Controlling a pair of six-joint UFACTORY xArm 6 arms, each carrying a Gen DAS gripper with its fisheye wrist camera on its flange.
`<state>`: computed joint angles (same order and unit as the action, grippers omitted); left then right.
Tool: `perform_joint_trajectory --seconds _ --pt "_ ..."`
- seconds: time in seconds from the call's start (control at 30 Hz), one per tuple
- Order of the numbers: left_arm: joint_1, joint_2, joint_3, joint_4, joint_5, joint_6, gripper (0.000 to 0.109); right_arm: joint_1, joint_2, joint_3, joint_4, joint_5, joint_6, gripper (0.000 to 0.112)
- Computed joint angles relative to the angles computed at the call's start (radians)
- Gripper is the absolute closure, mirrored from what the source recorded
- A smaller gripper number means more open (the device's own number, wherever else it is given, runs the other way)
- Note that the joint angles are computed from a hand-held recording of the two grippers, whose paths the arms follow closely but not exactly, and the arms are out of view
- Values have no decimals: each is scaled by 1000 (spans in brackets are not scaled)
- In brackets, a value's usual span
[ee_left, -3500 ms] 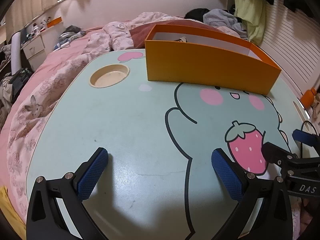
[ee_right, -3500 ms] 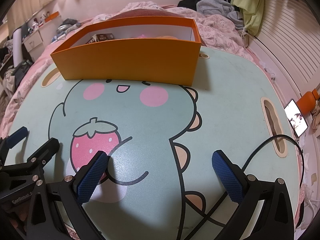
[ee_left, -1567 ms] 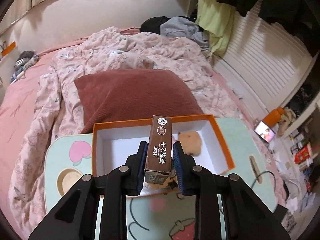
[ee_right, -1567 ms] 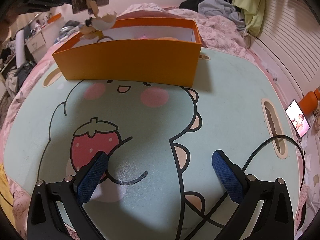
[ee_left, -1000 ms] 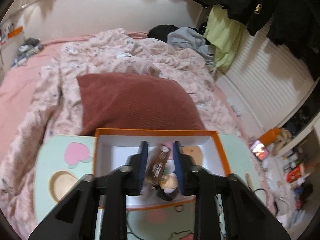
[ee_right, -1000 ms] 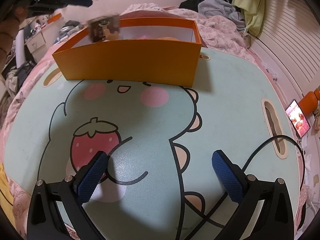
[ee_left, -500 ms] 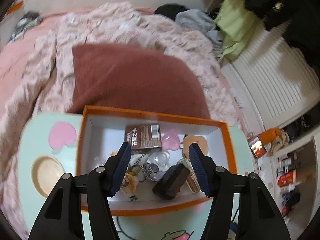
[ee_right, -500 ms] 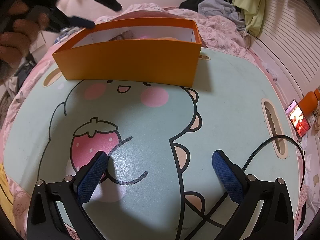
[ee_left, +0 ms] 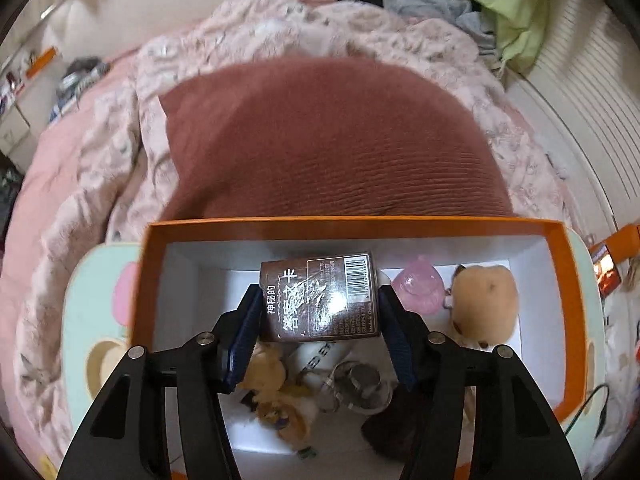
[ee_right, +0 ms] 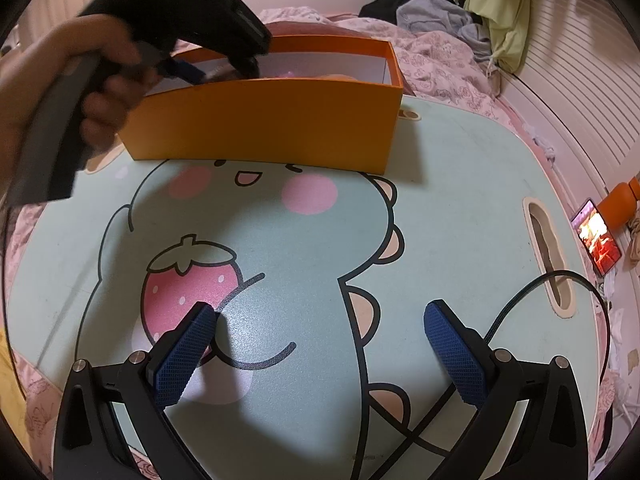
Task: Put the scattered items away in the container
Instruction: 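Lift the brown carton out and set it on the table, left tool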
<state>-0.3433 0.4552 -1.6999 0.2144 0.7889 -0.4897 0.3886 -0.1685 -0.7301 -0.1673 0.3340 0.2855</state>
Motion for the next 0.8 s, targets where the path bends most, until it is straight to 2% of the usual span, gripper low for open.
perform_joint_trajectory --seconds 0.07,0.13,0.3,0.43,0.47,0.57,0.63,0.8 --pt "-1 -75 84 28 -83 -25 51 0 0 0 0 1 0 9" --pt "1 -191 212 62 -211 -64 51 -1 -1 0 2 1 -2 9" --pt "-26 -444 468 5 -401 10 51 -1 -1 0 2 1 -2 9" --pt "-45 -595 674 -45 -462 27 51 -1 1 -2 -2 2 0 9" --pt "-46 -618 723 -24 -476 3 51 -2 1 -2 -1 2 -1 9" --pt "-39 -645 834 132 -501 -173 51 -2 1 -2 0 1 -1 9" --pt "-32 -644 882 134 -537 -217 50 -2 1 -2 -2 2 -1 9" --pt "-18 -636 919 322 -517 -460 48 -1 3 -4 -4 2 2 9"
